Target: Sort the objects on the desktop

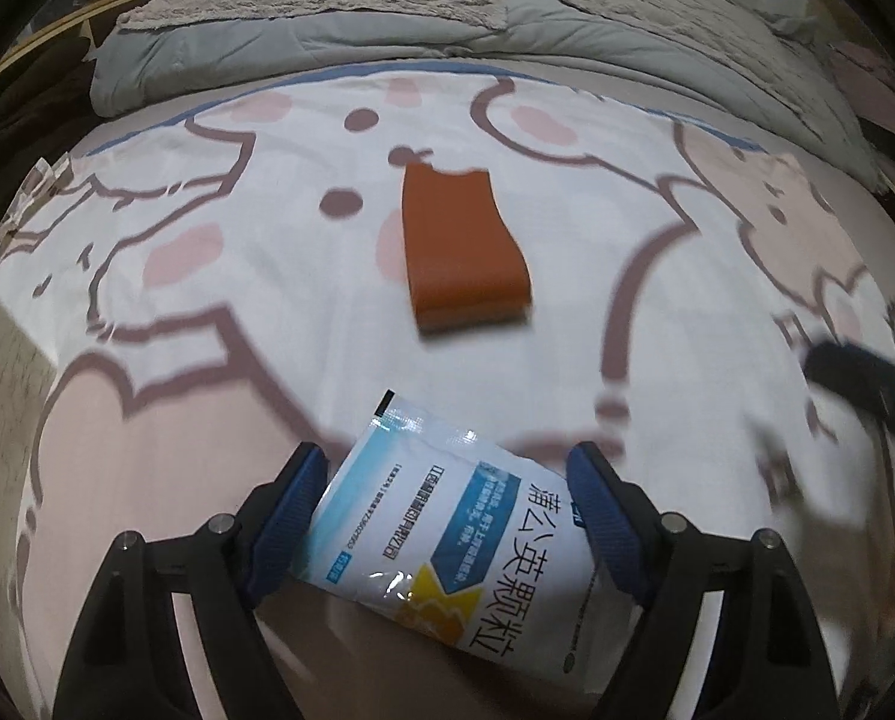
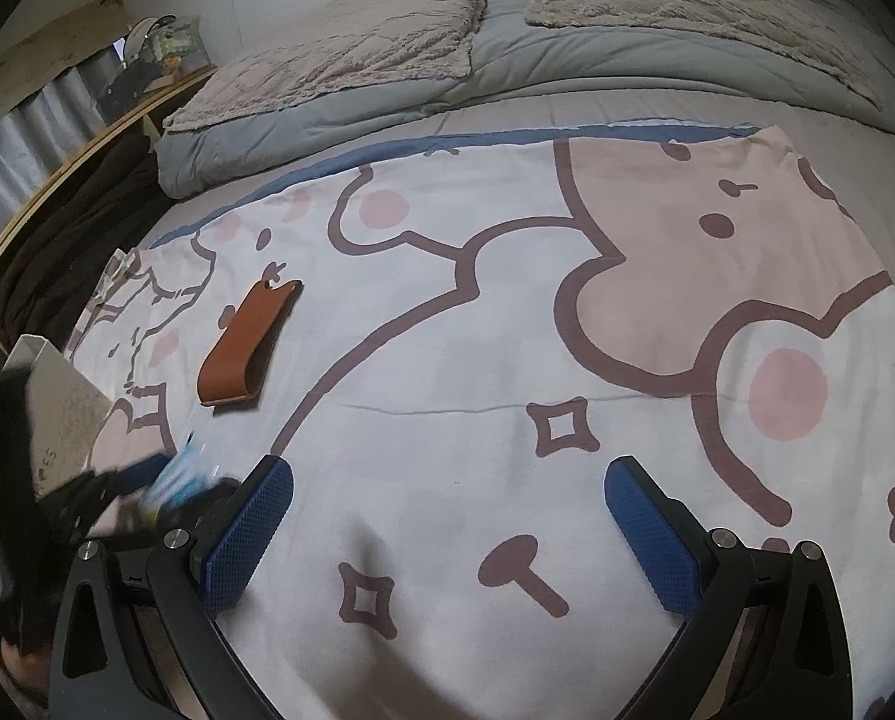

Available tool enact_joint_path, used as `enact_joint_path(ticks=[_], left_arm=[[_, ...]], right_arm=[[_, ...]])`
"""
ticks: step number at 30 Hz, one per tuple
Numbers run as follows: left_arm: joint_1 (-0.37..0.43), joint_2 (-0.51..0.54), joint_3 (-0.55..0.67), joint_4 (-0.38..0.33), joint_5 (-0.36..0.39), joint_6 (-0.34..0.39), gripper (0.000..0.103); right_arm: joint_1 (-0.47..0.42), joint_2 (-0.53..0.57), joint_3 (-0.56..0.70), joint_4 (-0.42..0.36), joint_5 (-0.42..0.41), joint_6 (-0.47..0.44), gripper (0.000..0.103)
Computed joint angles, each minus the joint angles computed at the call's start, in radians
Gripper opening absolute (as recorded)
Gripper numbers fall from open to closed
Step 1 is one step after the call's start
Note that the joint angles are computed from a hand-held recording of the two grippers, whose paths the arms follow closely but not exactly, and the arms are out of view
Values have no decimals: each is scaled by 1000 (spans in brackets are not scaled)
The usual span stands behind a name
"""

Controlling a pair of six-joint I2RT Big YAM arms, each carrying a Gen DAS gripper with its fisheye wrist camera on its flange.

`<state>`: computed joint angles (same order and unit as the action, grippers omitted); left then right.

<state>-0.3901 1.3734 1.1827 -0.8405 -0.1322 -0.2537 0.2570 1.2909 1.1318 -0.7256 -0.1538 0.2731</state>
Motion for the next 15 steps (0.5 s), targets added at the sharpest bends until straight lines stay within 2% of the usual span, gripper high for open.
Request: enact_joint_path(ticks=[9, 15], left_arm=[[-31, -176, -128, -103, 41, 12, 83], [-29, -216, -103, -283, 96, 13, 83]], right_arm=[[16, 4, 5, -10, 16, -14, 103], [30, 5, 6, -15, 35, -26, 103]])
